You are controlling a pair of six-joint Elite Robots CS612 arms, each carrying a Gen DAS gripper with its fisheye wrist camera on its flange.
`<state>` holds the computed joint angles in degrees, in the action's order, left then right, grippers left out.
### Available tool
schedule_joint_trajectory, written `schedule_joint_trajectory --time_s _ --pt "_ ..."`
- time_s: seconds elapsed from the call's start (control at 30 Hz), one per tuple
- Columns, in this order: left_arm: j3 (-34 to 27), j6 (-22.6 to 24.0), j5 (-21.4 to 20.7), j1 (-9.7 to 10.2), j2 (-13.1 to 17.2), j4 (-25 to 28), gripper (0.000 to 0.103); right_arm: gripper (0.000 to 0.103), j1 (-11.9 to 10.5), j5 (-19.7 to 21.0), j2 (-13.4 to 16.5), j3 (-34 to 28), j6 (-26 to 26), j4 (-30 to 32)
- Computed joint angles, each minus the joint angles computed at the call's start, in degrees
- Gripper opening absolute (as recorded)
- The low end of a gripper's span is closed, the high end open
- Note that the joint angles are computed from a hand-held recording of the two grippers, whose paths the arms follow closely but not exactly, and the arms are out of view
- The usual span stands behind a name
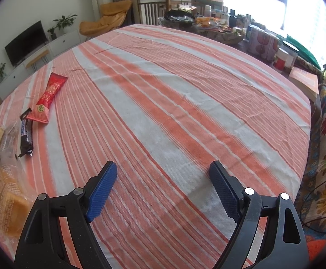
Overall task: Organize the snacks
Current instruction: 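Grasp the black-and-clear stick pack with the left tool, then grasp the Snickers bar with the right tool while the left tool holds the stick pack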
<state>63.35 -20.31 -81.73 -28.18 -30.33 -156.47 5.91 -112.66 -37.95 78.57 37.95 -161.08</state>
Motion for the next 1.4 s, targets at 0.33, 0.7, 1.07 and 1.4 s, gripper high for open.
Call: schedule_joint_trajectory --time_s 0.33,0.7,1.07,1.4 --pt "-1.8 1.6 4.0 0.33 1.6 0.3 0.103 0.087 -1.2 5.6 -1.2 3.8 3.3 -8.4" --pt "-1.3 1.3 4.3 0.22 1.5 -0.1 0.103 0.084 -2.6 26.8 1.1 -6.2 -9.9 1.1" --pt "-1.3 1.4 4.3 0.22 1.5 -0.2 0.103 0.08 1.1 25.4 13.0 -36.9 -30.3 33.4" --pt "-1.4 1.3 4.3 0.22 1.6 -0.1 0.103 0.017 1.3 25.0 17.0 -42.5 -26.1 35.6"
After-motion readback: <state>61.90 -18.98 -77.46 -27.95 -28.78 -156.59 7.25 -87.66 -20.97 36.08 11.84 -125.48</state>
